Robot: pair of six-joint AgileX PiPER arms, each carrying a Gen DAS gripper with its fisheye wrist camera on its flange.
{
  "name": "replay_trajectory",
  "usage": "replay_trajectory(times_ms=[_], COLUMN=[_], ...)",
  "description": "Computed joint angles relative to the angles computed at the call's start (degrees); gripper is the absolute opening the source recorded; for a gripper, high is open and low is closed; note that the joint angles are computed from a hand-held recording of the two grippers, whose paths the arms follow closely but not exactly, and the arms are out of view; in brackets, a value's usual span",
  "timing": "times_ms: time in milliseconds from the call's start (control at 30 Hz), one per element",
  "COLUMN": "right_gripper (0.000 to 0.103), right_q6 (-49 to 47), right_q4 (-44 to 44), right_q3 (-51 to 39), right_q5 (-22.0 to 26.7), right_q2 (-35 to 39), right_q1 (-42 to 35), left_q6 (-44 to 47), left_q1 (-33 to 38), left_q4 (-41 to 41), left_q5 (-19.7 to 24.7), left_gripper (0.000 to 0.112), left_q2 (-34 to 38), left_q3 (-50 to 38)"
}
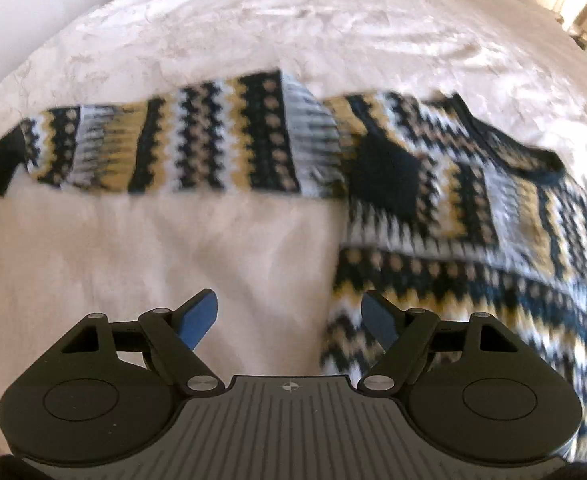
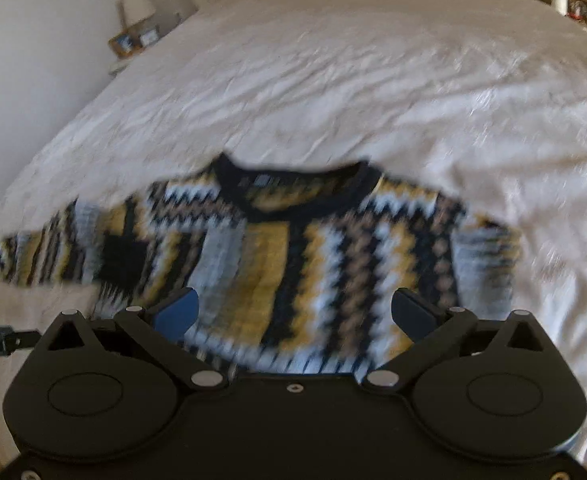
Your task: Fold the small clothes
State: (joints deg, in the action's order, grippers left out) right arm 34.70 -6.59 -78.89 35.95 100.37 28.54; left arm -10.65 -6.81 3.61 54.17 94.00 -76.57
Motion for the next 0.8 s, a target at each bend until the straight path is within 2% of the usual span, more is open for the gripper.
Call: replay_trajectory(times_ms=[167,300,367,533,600,700,767,800], right_gripper=[0.102,0.102,0.102,0.102,0.102,0.102,0.102,0.095], right_q6=[-4.38,-3.89,0.26,11.65,11.21,14.08,13.42,10.35], right_q4=[4.23,2.48,0.61,-1.14,0.51,-2.32,-0.1,3.76], right_q3=[7.7,12.43,16.2,24.66,27.12,31.36,31.79,31.4], right_q5=[0.04,5.29,7.87,9.46,7.19,-1.26,-5.35,-6.83], right_q2=[-2.67,-2.99,-3.8,-9.27,-12.25,-18.83,-19.19,-18.09], right_q1=[3.74,7.49,8.78,7.76,5.78,3.43,-0.96,-3.62], left_q6=[3.35,3.89,3.1,4.56,4.79,4.36,4.09,3.76], left_q1=[-3.49,-6.59,-6.07,-1.81,-2.35,-3.36,-4.05,-4.44], left_q4=[-3.1,-1.57,-0.3,-2.33,-1.65,-1.67,-0.95,-0.7], left_q5=[-2.16,-0.84,-1.63,-1.73,-1.56,-0.64,-0.5,-1.07], left_gripper=[0.079,0.081,0.092,0.097,0.097,0.096,0.097,0.097], left_q2=[-4.09,-3.46,-4.25,-5.43,-5.31,-5.33,-4.99,-5.1], left_q3=[9.4,13.97,16.64,18.5,18.11,16.98,16.47,17.04])
